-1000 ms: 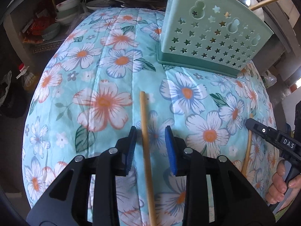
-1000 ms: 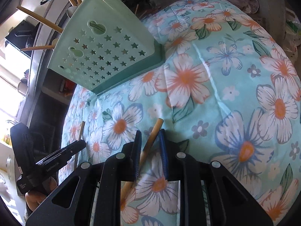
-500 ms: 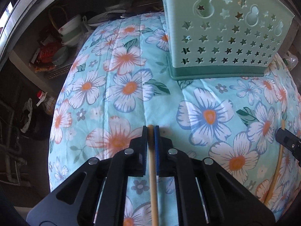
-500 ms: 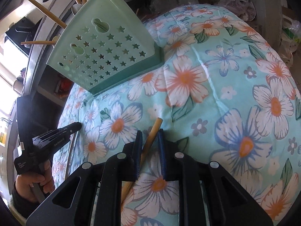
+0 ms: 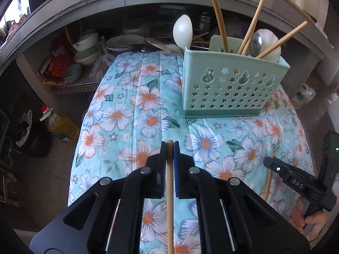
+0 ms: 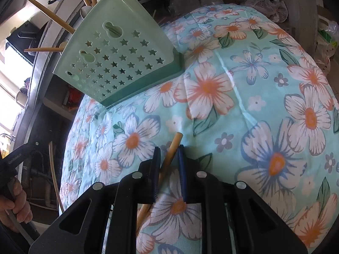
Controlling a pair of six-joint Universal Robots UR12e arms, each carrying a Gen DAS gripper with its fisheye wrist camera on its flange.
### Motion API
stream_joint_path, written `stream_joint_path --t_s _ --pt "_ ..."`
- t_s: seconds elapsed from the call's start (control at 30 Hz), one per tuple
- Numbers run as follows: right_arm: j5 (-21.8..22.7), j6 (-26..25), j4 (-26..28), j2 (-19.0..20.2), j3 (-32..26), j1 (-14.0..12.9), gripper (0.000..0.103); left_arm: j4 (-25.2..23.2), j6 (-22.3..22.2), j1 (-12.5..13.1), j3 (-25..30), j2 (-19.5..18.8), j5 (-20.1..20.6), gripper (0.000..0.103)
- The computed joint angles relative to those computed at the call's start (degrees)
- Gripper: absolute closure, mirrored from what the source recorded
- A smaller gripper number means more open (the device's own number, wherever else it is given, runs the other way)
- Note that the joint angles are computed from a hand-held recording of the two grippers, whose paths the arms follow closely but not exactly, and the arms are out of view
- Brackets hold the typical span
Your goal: Organize utensils
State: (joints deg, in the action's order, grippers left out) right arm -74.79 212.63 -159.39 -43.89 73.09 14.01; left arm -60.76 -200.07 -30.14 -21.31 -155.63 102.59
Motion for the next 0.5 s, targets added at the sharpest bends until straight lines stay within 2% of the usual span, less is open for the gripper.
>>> stream_joint_path --t_s 0.17,0.5 --pt "-0.1 0.3 0.2 0.0 -0.1 0.0 0.087 5.8 -0.7 -0.1 -6.9 4.1 -0.9 0.098" --pt "0.0 0.8 0.3 0.0 -0.2 0.0 0.087 12.5 -1.1 0.3 -13.5 7.8 -2.5 0.098"
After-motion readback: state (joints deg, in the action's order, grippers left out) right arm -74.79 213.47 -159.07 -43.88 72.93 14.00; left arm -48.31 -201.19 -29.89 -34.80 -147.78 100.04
